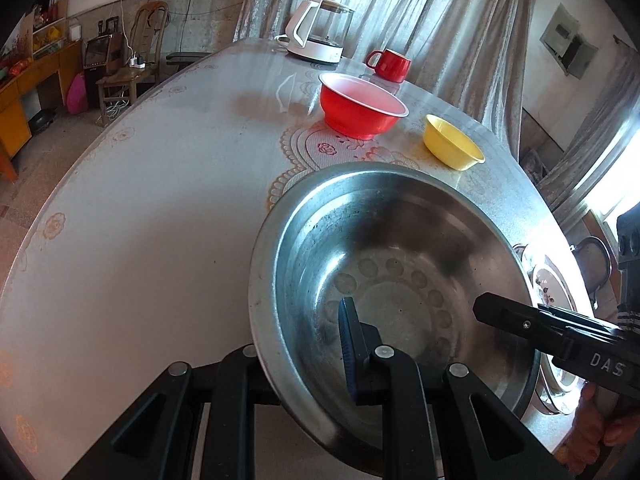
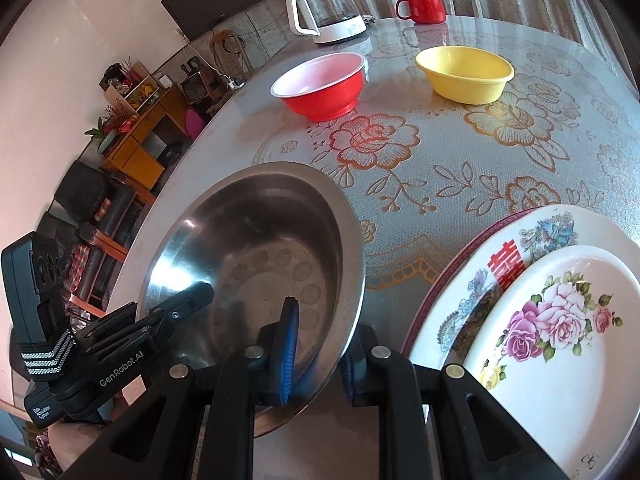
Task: Organize plates and bowls
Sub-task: 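Lift the steel bowl and carry it beside the plate stack, then lower the steel bowl onto the table and open both grippers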
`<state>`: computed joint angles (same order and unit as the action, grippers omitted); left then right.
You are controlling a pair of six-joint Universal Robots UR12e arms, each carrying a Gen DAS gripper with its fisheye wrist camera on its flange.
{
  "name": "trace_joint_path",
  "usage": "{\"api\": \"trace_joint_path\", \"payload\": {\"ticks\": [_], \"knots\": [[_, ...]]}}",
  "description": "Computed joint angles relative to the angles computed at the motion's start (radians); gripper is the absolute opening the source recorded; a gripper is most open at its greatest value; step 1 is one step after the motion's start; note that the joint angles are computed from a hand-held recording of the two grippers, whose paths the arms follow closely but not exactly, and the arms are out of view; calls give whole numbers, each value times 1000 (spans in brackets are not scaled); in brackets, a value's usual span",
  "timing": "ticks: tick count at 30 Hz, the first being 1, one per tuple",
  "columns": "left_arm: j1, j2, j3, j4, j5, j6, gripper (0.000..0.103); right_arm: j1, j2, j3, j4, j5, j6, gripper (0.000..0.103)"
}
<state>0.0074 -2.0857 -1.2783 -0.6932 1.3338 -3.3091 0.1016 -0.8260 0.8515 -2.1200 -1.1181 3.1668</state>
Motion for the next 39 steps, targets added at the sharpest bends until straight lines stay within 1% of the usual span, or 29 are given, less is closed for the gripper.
{"api": "trace_joint_path", "payload": {"ticks": [1,4,11,15,18,22,29,36,38,39], "knots": [[-1,0,0,-3,1,1,19,1,-3,3,-3,-4,-9,23],[-2,0,-1,-3,6,2,19,1,-13,12,-8,-11,-16,24],[-5,3,-4,-3,11,2,19,-11,-22,22,-17,-19,4,25],[-7,3,-3,-7,15,-1,20,-14,-29,37,-45,-22,10,25],[-8,4,-3,-6,15,-1,22,-18,-35,48,-77,-9,12,26],[-12,4,-2,-7,26,5,22,-17,-37,51,-95,-19,7,26],[-11,5,-2,-10,20,-1,23,-27,-41,64,-115,11,31,26],[-16,1,3,-11,7,-2,23,-28,-49,77,-139,13,40,26],[-14,4,0,-3,-1,-8,37,-29,-49,79,-141,22,42,26],[-12,7,-4,7,-5,-21,54,-29,-50,80,-142,24,44,26]]}}
